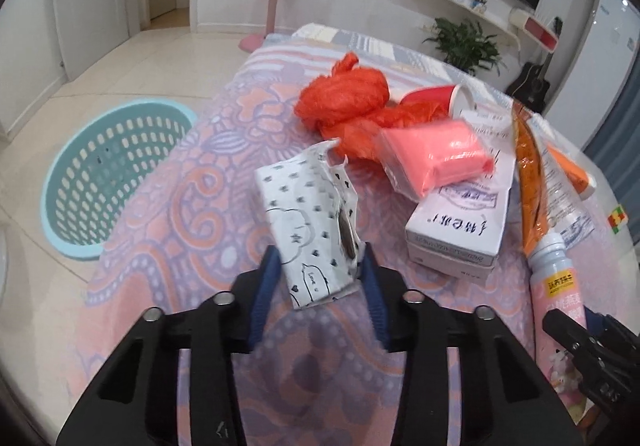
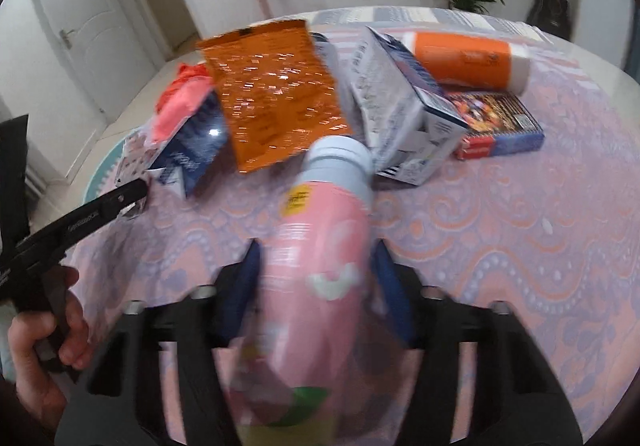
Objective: Collect trash
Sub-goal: 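Grasp the heart-print paper with the left tool while the right tool grasps the pink bottle, then carry both items over the blue basket and open both tools to drop them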
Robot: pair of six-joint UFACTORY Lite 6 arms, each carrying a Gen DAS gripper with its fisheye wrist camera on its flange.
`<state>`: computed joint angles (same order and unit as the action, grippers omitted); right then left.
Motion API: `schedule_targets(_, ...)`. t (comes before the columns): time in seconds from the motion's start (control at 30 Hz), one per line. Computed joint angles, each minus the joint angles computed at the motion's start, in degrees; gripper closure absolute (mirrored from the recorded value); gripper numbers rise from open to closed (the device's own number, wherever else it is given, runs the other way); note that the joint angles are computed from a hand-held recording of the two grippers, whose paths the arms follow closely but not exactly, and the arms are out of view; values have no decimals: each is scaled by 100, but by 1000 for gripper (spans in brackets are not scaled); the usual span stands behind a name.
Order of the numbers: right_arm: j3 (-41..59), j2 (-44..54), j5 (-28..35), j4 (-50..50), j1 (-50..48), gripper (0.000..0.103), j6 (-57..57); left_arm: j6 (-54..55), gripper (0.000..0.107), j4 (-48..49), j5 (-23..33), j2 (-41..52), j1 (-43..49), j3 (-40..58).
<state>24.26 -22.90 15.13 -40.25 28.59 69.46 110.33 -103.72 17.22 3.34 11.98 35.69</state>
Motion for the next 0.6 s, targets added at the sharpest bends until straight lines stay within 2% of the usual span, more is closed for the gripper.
schedule_targets(0.07, 69, 69, 196, -480, 246, 55, 501, -99, 90, 225, 209, -47, 201, -15)
schedule_targets(0.17, 75, -40, 248, -607, 384, 55, 605, -433, 96, 748, 624, 5, 591, 52)
schedule_targets(0.43, 259, -685, 801, -1619, 1471, 56, 1460, -1005, 98, 1705, 1918, -145, 1830, 207)
schedule_targets(0.53, 835, -388, 862, -1605, 1616, 56, 1279, -1415, 98, 2141, 2475, -294, 2319, 391)
schedule_targets(0.6, 1385, -28, 621, -1240, 1433, 56, 697, -1662, 98, 2343, 2717, -432, 2559, 547)
